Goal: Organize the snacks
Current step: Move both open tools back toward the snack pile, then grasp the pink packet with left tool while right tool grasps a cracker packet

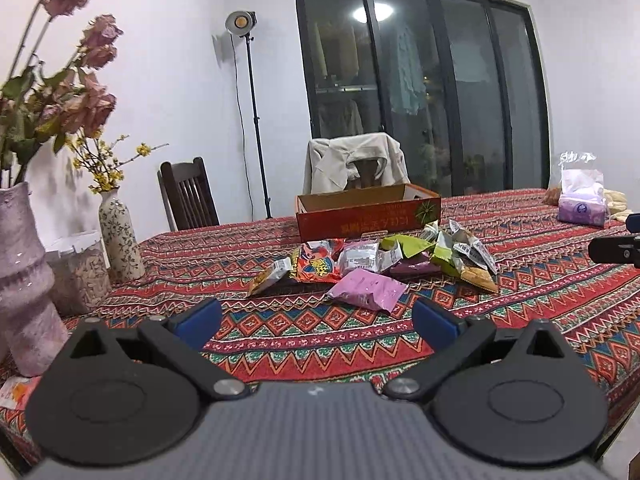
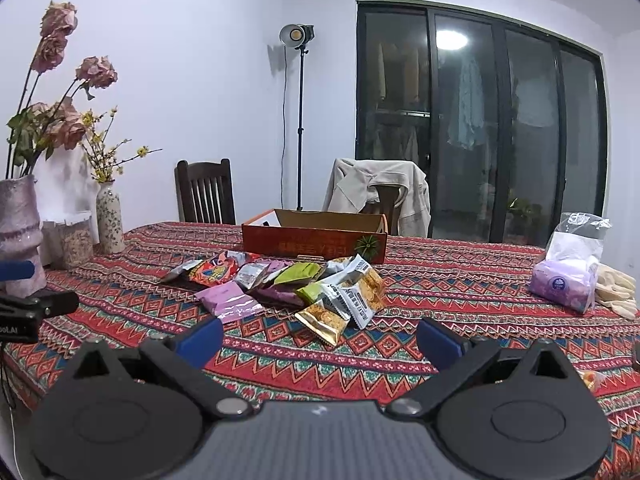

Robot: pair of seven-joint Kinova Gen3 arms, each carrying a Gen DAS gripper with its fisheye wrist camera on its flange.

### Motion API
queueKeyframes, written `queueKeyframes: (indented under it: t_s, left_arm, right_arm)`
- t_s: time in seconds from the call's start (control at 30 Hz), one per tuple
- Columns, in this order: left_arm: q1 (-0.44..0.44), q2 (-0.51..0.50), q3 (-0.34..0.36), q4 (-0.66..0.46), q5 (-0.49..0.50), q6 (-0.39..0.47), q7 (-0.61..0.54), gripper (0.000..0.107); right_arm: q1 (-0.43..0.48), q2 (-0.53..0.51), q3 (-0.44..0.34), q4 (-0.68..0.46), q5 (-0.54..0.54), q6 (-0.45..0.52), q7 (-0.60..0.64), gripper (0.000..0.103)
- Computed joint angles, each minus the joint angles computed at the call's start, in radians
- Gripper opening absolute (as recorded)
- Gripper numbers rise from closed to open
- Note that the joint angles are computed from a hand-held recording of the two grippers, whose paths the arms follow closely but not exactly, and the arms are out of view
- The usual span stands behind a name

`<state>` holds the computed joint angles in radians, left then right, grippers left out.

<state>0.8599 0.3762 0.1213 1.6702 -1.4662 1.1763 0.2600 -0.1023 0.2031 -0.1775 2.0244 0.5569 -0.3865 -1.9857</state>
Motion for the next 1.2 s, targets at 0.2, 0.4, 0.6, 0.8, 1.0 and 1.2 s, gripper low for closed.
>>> queueKeyframes:
  t_s: [0.2,0.4,0.6,0.8,1.0,1.2]
  left_arm:
    - [-0.078,0.023,-0.025,-0.072,0.041,-0.131,-0.100,0.103]
    - [-0.140,0.066,-0.138,-0.175,0.148,-0.363,-0.239,0.103]
    - [-0.379,0.161,0.018,-0.332,0.314,-0.477,-0.483,0.103]
    - [-0.446,0.266,0.050,-0.483,0.449,-0.492,-0.724,0.103]
    - [-0.461,0.296,-0.013,-0.533,0.678,-0.550,-0.896,0.103]
    - [-0.464,0.299,-0.063,-0.526,0.790,-0.594,-0.928,0.096]
  right_arm:
    - [0.131,0.085,-0.180,-0.141,0.040,0.150,-0.009,0.102]
    - [0.309,0.253,-0.458,-0.365,0.110,0.370,-0.039,0.095]
    - [0.396,0.508,-0.715,-0.639,0.179,0.601,-0.024,0.089]
    - [0.336,0.704,-0.780,-0.917,0.055,0.767,0.099,0.088]
    - [0.268,0.807,-0.771,-1.105,-0.052,0.863,0.170,0.072]
    - [0.225,0.843,-0.725,-1.191,-0.146,0.867,0.179,0.068]
